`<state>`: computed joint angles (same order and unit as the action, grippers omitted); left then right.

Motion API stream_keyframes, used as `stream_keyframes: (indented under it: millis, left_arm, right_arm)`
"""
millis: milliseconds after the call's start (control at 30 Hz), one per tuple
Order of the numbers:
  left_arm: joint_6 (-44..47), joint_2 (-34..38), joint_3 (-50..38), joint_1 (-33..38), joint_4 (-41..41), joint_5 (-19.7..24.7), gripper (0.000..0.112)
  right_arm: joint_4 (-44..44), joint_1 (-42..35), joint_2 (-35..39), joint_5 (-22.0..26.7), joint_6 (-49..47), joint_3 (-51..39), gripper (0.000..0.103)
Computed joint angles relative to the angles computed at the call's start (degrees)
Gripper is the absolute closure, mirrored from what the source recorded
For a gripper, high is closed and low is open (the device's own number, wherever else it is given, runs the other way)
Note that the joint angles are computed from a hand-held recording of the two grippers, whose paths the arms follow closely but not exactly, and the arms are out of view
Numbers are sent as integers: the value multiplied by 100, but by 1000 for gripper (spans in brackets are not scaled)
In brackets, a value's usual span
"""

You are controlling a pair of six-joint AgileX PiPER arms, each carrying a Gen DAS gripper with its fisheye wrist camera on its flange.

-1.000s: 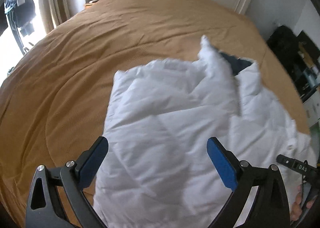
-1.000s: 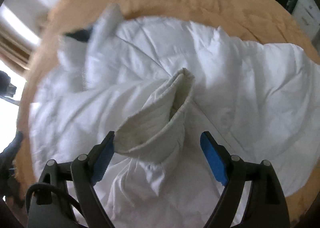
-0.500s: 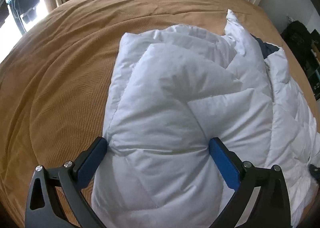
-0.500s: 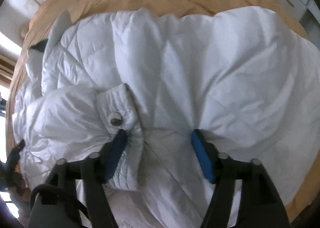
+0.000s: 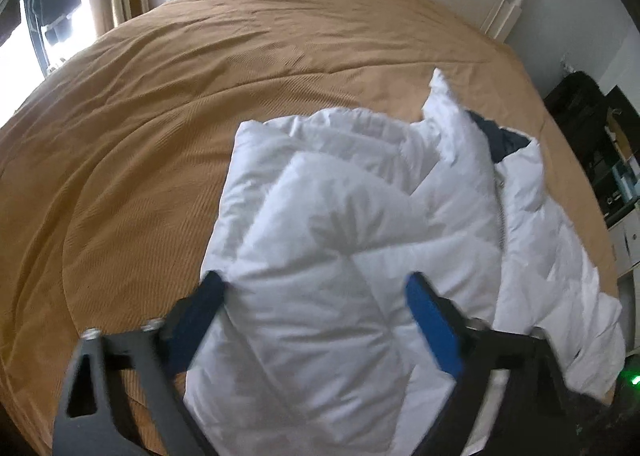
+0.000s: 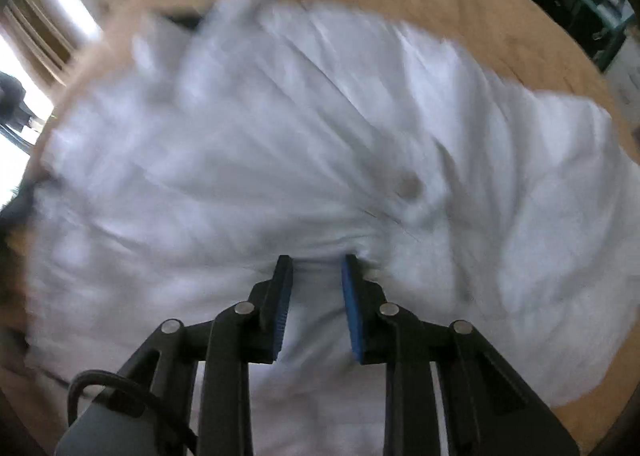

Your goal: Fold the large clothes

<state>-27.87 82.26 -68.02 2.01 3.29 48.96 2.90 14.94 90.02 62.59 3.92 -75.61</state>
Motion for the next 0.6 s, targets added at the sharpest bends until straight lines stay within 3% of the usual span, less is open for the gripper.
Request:
stream_keyframes:
  millis: [67,167,267,367,500,600]
  left_arm:
    - [-692,-175,-118,-394,665,56,35]
    - [-1216,-268,-308,-924,1339,9,31]
    - [-699,489,-867,-1042,1046,180,28]
    - [-806,1448,-1298,-932,1352,475,29]
    - [-982,2072,-1607,-696,1831,441,17]
    - [-1035,2369,-2166,-508,2000,841,22]
  right_arm:
    - [221,-267,-160,-341,-373,506,81]
    - [34,-200,-143,-360,-330,479,81]
    - [-132,-9,-40,-519,-73,498,81]
    - [-165,101,-100,-507,64,496,80]
    - [144,-229,-112,-534,-295,553,80]
    - [186,-304,-31,-613,-382,536,80]
